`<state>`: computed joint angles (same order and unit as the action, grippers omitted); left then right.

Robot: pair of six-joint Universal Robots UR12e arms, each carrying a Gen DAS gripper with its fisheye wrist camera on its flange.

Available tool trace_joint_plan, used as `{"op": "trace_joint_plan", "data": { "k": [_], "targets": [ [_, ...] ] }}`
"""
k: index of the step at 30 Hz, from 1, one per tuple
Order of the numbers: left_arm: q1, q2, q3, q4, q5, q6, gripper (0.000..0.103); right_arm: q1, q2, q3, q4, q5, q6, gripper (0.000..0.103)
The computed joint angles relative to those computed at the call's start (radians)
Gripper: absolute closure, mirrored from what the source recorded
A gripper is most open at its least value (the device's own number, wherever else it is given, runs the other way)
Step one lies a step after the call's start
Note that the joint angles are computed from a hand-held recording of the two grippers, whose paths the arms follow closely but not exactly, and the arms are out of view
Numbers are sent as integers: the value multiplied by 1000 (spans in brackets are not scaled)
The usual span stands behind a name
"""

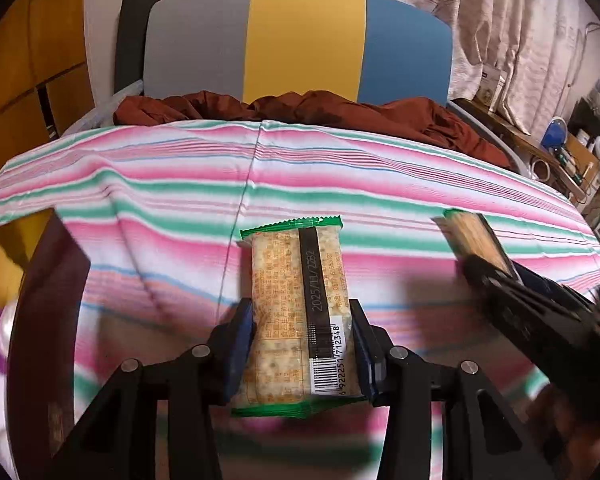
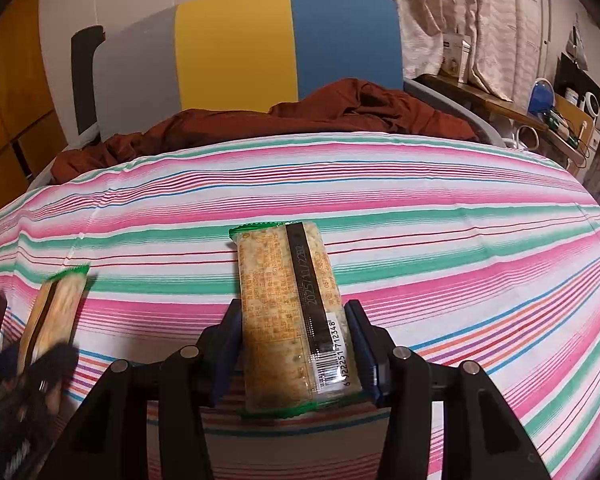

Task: Organize objects
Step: 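Grasp the other cracker packet with the left tool while the right holds its packet, then carry both cracker packets over the gold tray and release them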

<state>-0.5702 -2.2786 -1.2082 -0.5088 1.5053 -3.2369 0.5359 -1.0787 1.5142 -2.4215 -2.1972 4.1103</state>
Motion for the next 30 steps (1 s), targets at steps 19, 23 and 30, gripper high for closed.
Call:
{"op": "trace_joint_plan", "data": {
  "k": [19, 23, 30],
  "targets": [
    [112, 200, -239, 158, -40, -112, 57, 4, 8, -19, 45, -24, -5, 53],
    [142, 230, -275, 160, -13, -127, 57, 6, 11, -25, 61, -32, -7, 53],
    [175, 270, -345, 149, 81, -183, 57, 9, 15, -35, 82, -44, -10, 53]
  ]
}}
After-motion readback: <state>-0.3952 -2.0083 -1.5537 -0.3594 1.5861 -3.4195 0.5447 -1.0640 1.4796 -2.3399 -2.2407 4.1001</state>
